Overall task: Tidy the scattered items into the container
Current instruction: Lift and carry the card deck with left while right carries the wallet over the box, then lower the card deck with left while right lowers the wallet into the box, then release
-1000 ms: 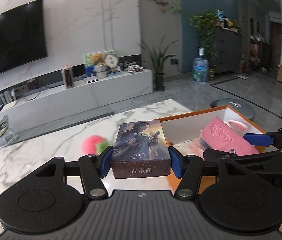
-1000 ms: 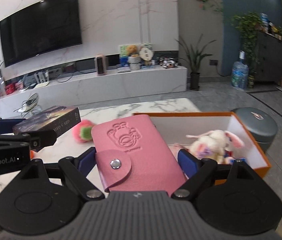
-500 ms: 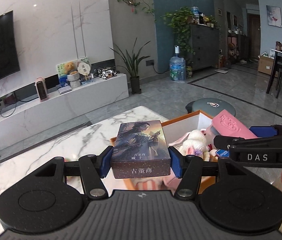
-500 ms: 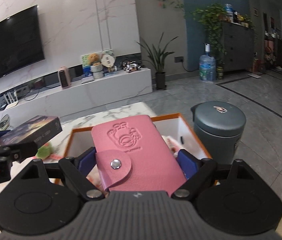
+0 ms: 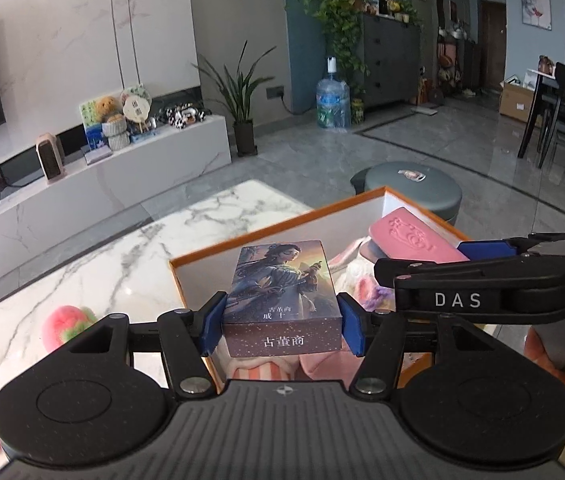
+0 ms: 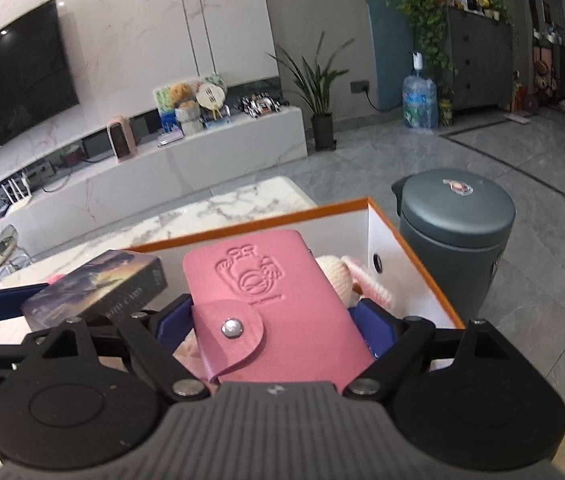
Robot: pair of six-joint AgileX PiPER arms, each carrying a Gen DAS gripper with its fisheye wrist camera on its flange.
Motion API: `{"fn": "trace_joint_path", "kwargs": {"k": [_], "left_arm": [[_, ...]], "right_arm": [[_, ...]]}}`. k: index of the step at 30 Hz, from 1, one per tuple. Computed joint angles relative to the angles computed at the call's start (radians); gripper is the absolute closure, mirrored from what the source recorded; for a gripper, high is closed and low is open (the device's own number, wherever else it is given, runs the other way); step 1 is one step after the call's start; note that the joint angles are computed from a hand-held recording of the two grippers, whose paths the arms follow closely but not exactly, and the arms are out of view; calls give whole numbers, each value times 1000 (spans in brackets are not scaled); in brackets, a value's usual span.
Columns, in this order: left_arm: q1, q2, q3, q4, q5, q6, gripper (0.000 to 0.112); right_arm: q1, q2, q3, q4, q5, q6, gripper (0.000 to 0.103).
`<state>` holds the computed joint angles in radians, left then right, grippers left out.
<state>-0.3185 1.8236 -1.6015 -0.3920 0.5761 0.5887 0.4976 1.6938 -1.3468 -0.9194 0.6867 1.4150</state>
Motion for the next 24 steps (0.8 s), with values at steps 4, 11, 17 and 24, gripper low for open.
{"fn": "trace_joint_path", "kwargs": {"k": [4,11,17,24], "left_arm": [[7,34,-16,5,26,5,45],[11,68,-25,-10,75,71,45],[6,94,-36,22,96,35,45],[0,110,-47,68,105,-28,45]], "right_arm": [[-33,50,-27,66,-37,-57,15],[-80,106,-55,235,-109,-187,19],[-79,139,-81,324,-103,-279,20],[-66,152,-99,343,-75,-313,19]]}}
